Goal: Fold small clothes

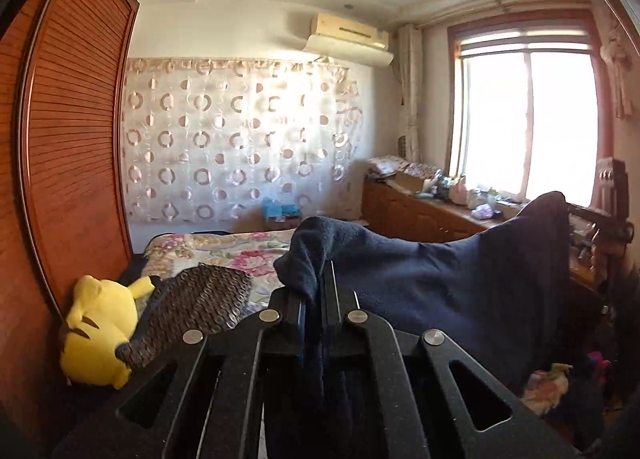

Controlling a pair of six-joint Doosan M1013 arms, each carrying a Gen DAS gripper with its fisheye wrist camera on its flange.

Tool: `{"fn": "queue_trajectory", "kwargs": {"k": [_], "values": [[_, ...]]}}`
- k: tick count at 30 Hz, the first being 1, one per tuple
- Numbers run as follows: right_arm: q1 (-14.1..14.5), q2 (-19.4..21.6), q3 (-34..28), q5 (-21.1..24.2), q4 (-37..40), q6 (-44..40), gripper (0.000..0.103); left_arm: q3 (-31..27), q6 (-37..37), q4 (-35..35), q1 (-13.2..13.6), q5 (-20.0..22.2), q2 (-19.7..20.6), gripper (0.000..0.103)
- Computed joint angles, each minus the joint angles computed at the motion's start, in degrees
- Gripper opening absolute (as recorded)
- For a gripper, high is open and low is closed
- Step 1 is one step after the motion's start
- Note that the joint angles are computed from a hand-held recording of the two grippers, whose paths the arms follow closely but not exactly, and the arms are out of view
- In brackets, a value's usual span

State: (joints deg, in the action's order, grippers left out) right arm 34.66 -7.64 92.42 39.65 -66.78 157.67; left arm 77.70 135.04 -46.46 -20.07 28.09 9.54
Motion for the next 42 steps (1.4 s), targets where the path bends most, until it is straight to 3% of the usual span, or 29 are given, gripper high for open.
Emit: {"fn": "queue_trajectory", "kwargs": {"k": [2,4,6,8,10,13,14,15,17,26,33,37,42], "values": [[-3.4,1.8,-3.4,-2.5,7.6,-5.7,0.01,-4.9,-6.1,5.2,-0.1,1.5,3.6,0.006],[-6.5,5.6,-8.2,-1.5,16.3,-13.9,0.01,-9.0,-10.8,12.1,-0.7,2.9,7.2,0.007],[-9.0,11.2,-13.7,4.7,22.7,-20.9,0.015,-13.6,-17.9,23.7,-1.6,5.2,11.8,0.018],[-11.0,16.4,-17.6,12.7,26.0,-23.2,0.034,-16.2,-22.8,30.2,-1.9,7.7,15.6,0.033],[-12.3,19.4,-18.3,16.5,26.8,-22.4,0.037,-16.3,-24.5,31.3,-1.7,10.0,17.8,0.04],[-13.6,20.2,-14.4,13.7,28.7,-18.5,0.037,-13.2,-21.8,28.5,-1.6,9.8,17.7,0.044],[-14.0,19.9,-12.7,12.0,30.6,-18.0,0.038,-12.1,-20.3,27.1,-1.5,9.9,17.5,0.051],[-14.2,20.0,-11.9,11.2,31.8,-18.1,0.041,-10.8,-19.1,26.2,-1.4,10.2,17.2,0.069],[-14.9,19.3,-9.8,10.1,32.0,-19.1,0.041,-9.6,-17.6,25.0,-1.5,10.9,16.6,0.078],[-14.1,14.9,-0.1,3.7,32.7,-17.3,0.042,-1.6,-16.5,23.5,-1.5,10.3,13.0,0.078],[-13.1,14.4,1.7,4.0,30.9,-14.2,0.042,0.3,-17.9,25.3,-1.4,10.8,12.5,0.078],[-13.0,14.4,2.2,2.3,28.9,-11.4,0.051,0.2,-20.4,28.2,-1.8,12.3,13.2,0.078],[-11.8,14.7,2.1,4.3,25.9,-9.9,0.057,0.1,-20.9,27.9,-1.8,13.4,14.0,0.079]]}}
